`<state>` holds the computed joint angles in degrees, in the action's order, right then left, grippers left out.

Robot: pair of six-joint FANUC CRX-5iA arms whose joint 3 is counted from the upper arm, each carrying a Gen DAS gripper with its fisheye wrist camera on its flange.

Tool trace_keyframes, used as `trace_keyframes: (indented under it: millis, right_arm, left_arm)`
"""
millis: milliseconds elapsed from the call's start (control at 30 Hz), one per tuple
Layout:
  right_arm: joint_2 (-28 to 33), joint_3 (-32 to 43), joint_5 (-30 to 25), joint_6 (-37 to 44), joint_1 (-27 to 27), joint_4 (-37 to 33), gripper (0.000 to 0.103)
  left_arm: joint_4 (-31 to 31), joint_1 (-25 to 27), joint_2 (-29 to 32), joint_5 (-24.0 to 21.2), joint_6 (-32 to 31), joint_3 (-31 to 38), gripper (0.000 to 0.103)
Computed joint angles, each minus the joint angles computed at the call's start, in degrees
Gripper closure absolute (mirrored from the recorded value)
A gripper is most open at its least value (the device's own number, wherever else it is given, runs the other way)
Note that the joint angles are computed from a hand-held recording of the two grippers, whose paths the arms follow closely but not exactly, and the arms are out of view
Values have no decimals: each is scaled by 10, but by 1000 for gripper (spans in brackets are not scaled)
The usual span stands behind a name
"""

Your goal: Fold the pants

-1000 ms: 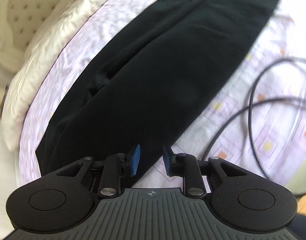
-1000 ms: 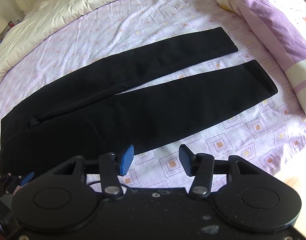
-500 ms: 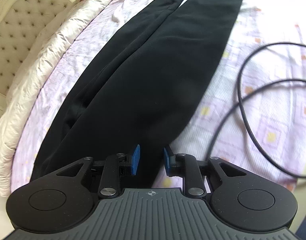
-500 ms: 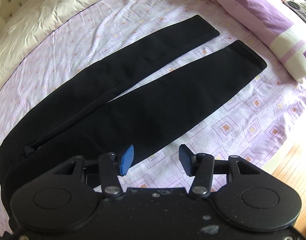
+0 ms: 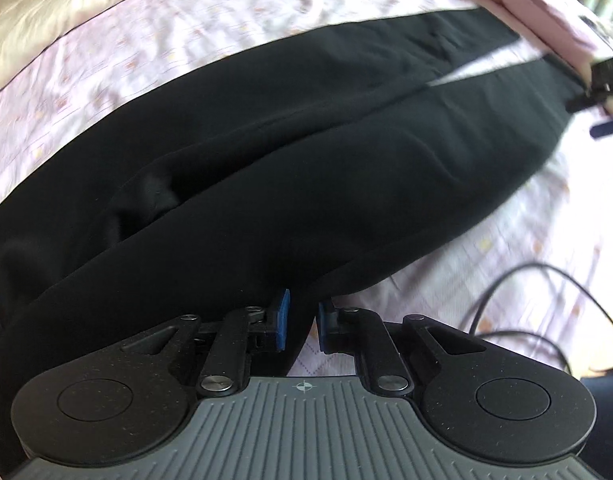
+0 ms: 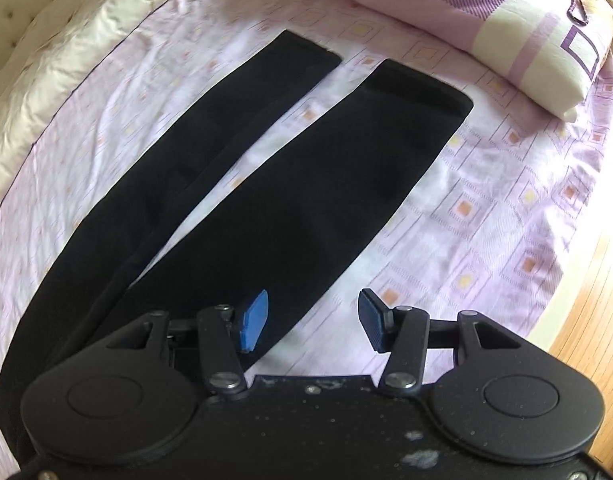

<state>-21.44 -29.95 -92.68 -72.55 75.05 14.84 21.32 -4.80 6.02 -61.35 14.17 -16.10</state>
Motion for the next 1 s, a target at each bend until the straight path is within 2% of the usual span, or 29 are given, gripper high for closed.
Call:
trace_keyframes:
  millis: [100, 267, 400, 433, 467, 500, 667, 800, 900, 933, 1000]
  right_arm:
    - [-46, -42, 4, -40, 7, -11, 50]
    - [-131, -119, 26, -159, 54, 7, 50]
    - [-177, -160, 31, -231, 80, 30, 53]
    - [-181, -162, 28, -229, 80, 33, 57]
    - [-185, -163, 26, -219, 79, 38, 82]
    - [-193, -165, 20, -211, 82, 47, 98]
    - [-186, -126, -37, -156, 107, 50, 100]
    - [-185, -96, -73, -186, 167, 31, 100]
    - [-189, -85, -77, -215, 205, 10, 100]
    - [-188, -86, -63, -209, 197, 4, 100]
    - [-182, -73, -65, -232, 215, -2, 100]
  left_arm:
    - [-17, -9, -11, 12, 27, -5, 90]
    - [-38, -20, -23, 17, 81, -5, 90]
    - [-39, -19, -34, 11, 85, -4, 90]
    - [-36, -16, -33, 6, 79, 1, 90]
    - [-32, -13, -35, 0, 73, 3, 91]
    - [-26, -9, -39, -6, 65, 3, 91]
    - [-18, 13, -59, -56, -11, 6, 91]
    - [-42, 27, -67, -107, -45, 17, 91]
    - [-57, 41, -79, -133, -63, 15, 91]
    - [-62, 44, -80, -142, -65, 17, 91]
    - [-65, 47, -76, -157, -61, 28, 91]
